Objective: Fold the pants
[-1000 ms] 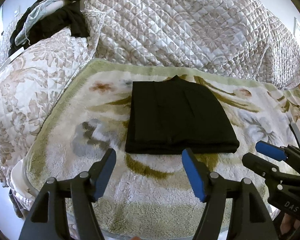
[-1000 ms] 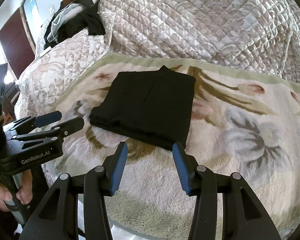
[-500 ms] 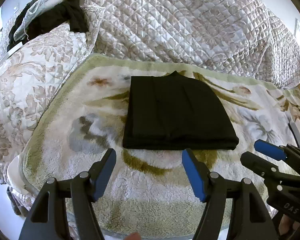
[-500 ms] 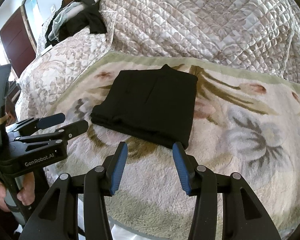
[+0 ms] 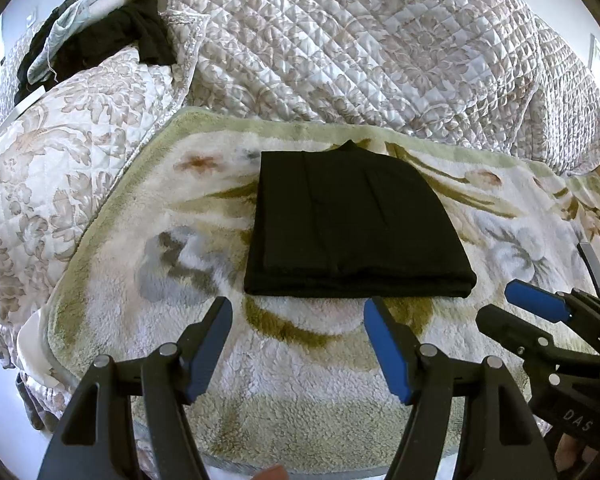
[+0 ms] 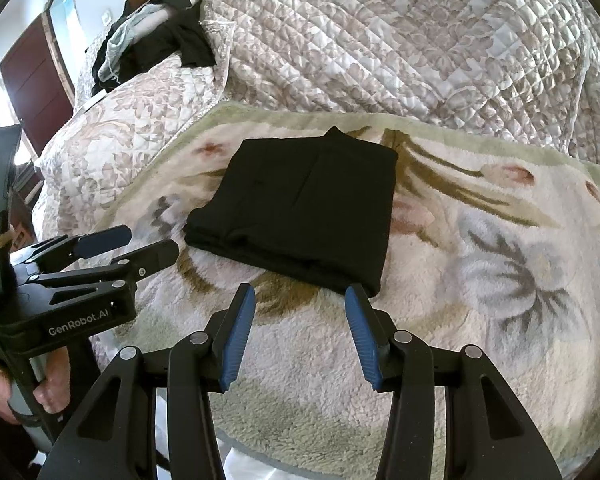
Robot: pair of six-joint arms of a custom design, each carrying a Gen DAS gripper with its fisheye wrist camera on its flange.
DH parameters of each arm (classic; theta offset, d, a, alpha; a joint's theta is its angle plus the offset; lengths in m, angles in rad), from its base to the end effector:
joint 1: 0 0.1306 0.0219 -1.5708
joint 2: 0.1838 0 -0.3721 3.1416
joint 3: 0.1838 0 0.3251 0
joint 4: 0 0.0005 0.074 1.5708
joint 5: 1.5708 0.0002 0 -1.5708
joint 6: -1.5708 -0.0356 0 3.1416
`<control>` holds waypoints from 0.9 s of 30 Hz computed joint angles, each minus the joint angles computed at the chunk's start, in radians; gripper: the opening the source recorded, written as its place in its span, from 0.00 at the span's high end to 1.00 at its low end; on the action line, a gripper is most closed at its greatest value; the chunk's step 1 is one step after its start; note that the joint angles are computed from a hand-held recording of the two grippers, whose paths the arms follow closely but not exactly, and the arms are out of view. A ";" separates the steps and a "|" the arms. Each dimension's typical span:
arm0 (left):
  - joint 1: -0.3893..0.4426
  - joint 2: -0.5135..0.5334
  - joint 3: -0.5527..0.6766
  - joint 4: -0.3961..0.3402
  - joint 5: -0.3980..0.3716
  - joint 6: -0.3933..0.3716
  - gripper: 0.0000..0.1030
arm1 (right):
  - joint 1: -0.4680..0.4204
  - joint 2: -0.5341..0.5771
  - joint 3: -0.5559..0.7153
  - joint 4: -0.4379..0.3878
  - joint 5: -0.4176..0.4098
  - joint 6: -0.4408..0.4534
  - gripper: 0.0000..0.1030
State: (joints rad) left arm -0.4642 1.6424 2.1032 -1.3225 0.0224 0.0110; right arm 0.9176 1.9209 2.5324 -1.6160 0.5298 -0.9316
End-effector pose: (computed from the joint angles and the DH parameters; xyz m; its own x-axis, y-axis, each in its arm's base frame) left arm 0.4271 -0.2153 0.5519 -0.6837 0.3300 -0.6509 0.4532 0.8911 -0.0242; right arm 0.3389 0.4124 0.5491 -0.7237 0.1939 -0.6623 0.1011 0.9792 0.1762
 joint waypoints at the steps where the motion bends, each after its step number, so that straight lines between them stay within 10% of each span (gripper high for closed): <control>1: -0.001 -0.001 -0.002 0.002 -0.003 0.000 0.31 | 0.002 0.004 0.008 -0.004 0.002 -0.002 0.54; 27: -0.001 -0.002 -0.002 0.003 -0.009 0.000 0.31 | 0.003 -0.001 -0.016 0.013 -0.005 -0.004 0.54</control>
